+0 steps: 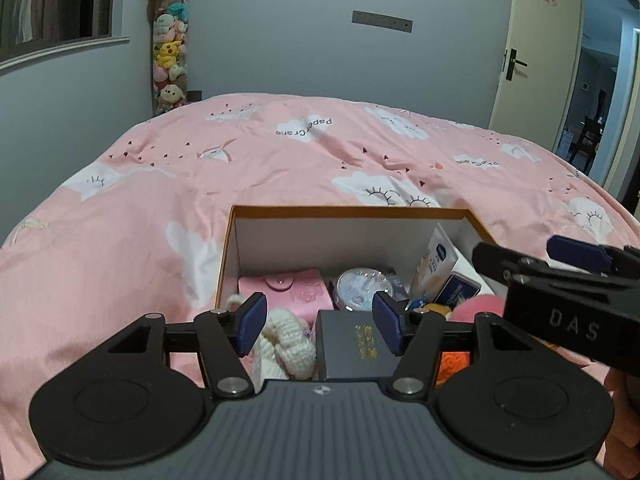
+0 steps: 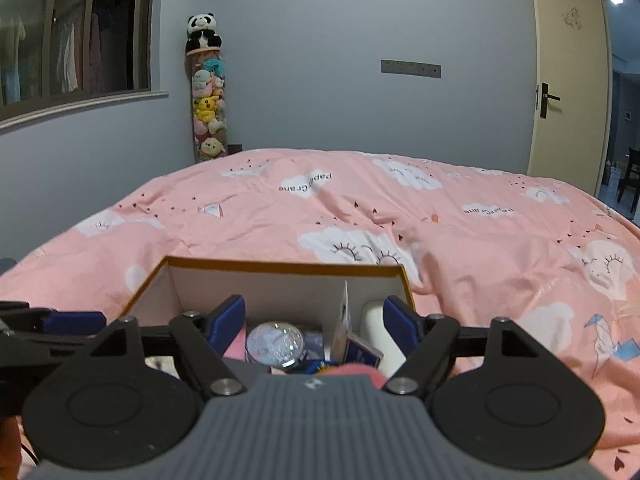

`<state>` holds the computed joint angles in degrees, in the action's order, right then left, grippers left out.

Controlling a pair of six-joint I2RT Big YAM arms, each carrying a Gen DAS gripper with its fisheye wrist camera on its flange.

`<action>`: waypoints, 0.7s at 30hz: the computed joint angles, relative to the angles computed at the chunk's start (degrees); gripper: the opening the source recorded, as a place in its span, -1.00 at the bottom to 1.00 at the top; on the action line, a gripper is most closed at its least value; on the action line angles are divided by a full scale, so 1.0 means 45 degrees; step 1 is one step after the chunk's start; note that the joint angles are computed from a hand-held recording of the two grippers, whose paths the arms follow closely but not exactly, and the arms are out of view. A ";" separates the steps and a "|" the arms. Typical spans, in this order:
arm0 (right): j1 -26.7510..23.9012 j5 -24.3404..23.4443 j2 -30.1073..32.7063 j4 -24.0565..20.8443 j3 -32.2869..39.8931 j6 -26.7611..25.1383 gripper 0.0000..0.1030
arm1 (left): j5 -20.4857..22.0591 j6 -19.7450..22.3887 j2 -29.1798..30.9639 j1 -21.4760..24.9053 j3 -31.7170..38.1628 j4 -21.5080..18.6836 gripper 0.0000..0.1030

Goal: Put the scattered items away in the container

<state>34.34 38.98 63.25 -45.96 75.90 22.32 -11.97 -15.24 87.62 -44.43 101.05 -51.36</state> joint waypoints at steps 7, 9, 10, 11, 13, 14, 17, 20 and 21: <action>0.0122 -0.0081 -0.0095 -0.0207 -0.0643 0.0599 0.56 | -0.0144 -0.0121 -0.0031 0.0022 -0.0523 0.0081 0.35; 0.0107 -0.0146 -0.0023 -0.0277 -0.0739 0.0626 0.59 | -0.0135 -0.0136 0.0000 0.0011 -0.0636 0.0103 0.36; 0.0096 -0.0194 0.0003 -0.0295 -0.0786 0.0618 0.59 | -0.0220 -0.0155 0.0023 -0.0014 -0.0678 0.0088 0.36; 0.0090 -0.0229 0.0040 -0.0313 -0.0827 0.0619 0.59 | -0.0303 -0.0165 0.0055 -0.0037 -0.0702 0.0037 0.36; 0.0072 -0.0307 0.0102 -0.0404 -0.0910 0.0704 0.59 | -0.0306 -0.0247 0.0127 -0.0031 -0.0717 -0.0112 0.36; 0.0061 -0.0374 0.0115 -0.0451 -0.0956 0.0767 0.59 | -0.0294 -0.0327 0.0149 -0.0022 -0.0729 -0.0164 0.36; 0.0048 -0.0519 0.0132 -0.0556 -0.1088 0.0888 0.59 | -0.0342 -0.0342 0.0197 -0.0024 -0.0780 -0.0263 0.36; 0.0035 -0.0628 0.0160 -0.0670 -0.1156 0.0930 0.60 | -0.0400 -0.0298 0.0258 -0.0038 -0.0796 -0.0329 0.37; 0.0033 -0.0653 0.0171 -0.0702 -0.1171 0.0959 0.60 | -0.0433 -0.0275 0.0255 -0.0042 -0.0835 -0.0288 0.38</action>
